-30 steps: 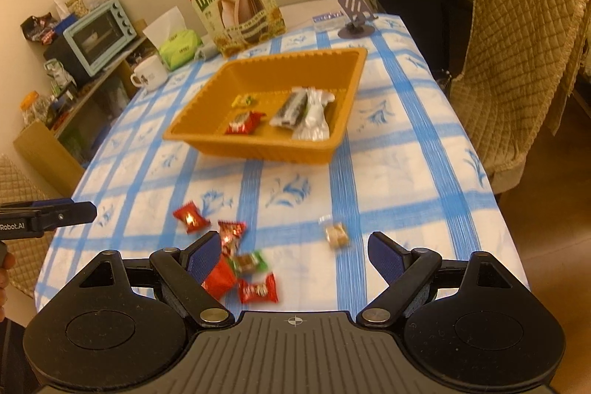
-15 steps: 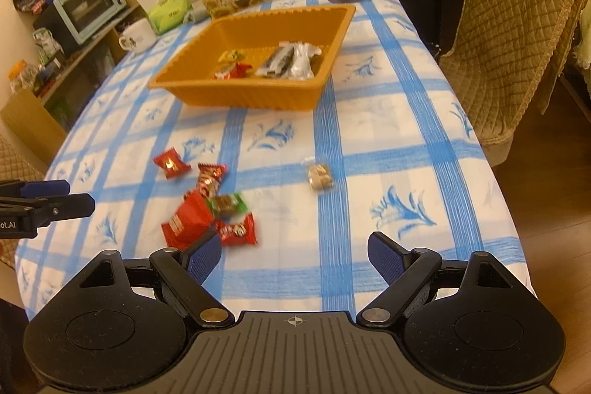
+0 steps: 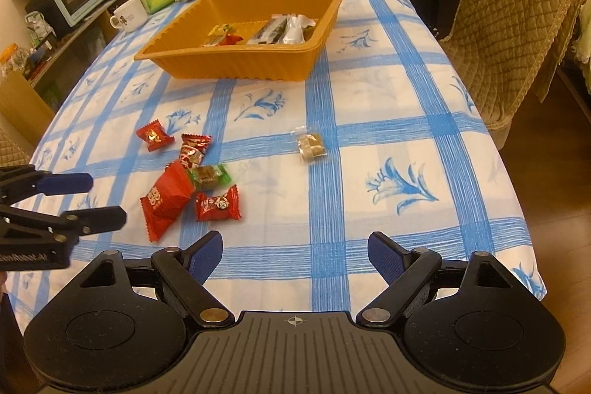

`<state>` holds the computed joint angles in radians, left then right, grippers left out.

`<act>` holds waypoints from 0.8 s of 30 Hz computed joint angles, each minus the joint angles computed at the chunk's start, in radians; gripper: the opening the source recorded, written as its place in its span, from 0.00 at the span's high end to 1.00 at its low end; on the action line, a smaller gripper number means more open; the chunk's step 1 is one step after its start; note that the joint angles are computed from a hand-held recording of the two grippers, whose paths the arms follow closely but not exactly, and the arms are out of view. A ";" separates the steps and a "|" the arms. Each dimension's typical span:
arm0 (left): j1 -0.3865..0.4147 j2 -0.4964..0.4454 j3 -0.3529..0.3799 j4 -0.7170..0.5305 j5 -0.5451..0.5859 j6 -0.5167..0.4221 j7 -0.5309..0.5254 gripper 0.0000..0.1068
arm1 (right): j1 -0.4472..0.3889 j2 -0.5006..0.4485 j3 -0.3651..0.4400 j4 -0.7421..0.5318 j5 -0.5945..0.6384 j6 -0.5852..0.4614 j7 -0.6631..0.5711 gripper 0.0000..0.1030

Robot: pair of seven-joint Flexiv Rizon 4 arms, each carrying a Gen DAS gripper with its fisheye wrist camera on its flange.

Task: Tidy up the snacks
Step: 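Move both grippers away from the tray toward the scattered candies, then grasp the large red candy with the left gripper while the right grasps the clear cookie packet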

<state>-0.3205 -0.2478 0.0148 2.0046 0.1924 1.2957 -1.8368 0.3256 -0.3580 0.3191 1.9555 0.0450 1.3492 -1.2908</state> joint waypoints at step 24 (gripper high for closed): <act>-0.033 -0.144 -0.002 -0.128 -0.029 -0.042 0.192 0.74 | -0.014 -0.007 -0.031 0.004 -0.008 -0.010 0.051 0.16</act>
